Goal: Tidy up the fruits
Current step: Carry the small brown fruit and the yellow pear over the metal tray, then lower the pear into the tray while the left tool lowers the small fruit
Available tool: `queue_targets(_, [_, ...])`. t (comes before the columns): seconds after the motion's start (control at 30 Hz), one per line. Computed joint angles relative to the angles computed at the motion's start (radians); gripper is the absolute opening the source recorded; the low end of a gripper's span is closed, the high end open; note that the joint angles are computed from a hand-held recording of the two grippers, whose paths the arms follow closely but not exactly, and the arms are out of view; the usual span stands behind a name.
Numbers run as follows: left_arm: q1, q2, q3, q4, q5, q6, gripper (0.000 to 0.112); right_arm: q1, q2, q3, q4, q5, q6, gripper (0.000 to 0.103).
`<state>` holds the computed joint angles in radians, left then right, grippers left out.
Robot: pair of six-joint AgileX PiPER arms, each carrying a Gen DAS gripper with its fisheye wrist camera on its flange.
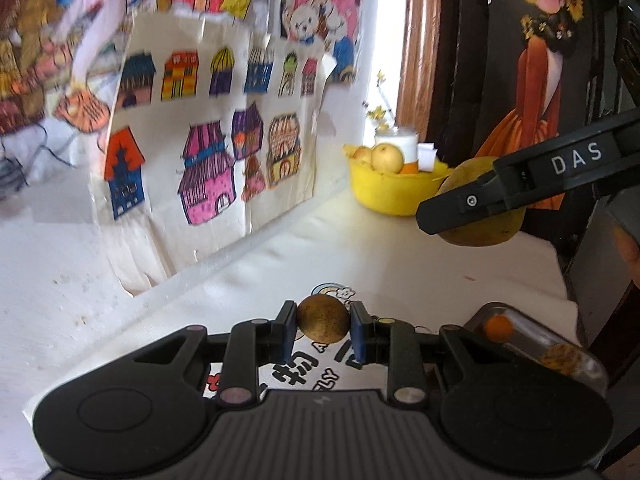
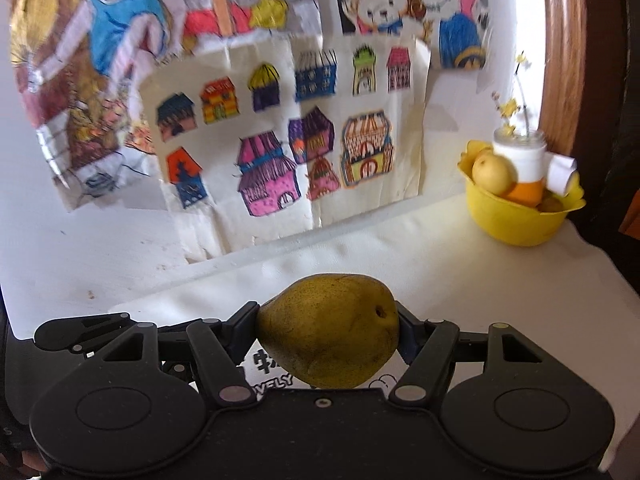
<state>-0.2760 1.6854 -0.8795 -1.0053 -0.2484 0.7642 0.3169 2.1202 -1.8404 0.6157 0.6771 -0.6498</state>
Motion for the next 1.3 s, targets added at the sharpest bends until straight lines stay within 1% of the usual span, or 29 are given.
queue_targets(0.23, [-0.093, -0.115, 0.078, -0.148, -0.047, 0.130, 0.030, -0.003, -0.227, 0.286, 0.071, -0.098, -0.085, 0.070])
queue_targets(0.5, [-0.236, -0.202, 0.151, -0.306, -0.141, 0.242, 0.030, -0.042, -0.441, 0.568, 0.174, -0.160, -0.191, 0.070])
queue_targets(0.67, [-0.313, -0.233, 0.193, -0.363, -0.191, 0.257, 0.030, -0.068, -0.533, 0.708, 0.234, -0.181, -0.253, 0.070])
queue_targets(0.8, [-0.347, -0.247, 0.225, -0.374, -0.217, 0.247, 0.030, -0.096, -0.582, 0.788, 0.270, -0.186, -0.298, 0.070])
queue_targets(0.87, [-0.340, -0.245, 0.240, -0.369, -0.209, 0.240, 0.030, -0.110, -0.596, 0.812, 0.282, -0.188, -0.316, 0.070])
queue_targets(1.0, [-0.301, -0.211, 0.246, -0.328, -0.163, 0.196, 0.030, -0.139, -0.592, 0.840, 0.308, -0.192, -0.349, 0.070])
queue_targets(1.13, [-0.275, -0.134, 0.218, -0.250, -0.129, 0.127, 0.030, -0.158, -0.545, 0.842, 0.336, -0.200, -0.376, 0.070])
queue_targets(1.3, [-0.229, -0.024, 0.165, -0.151, -0.064, 0.025, 0.030, -0.185, -0.473, 0.830, 0.354, -0.209, -0.399, 0.070])
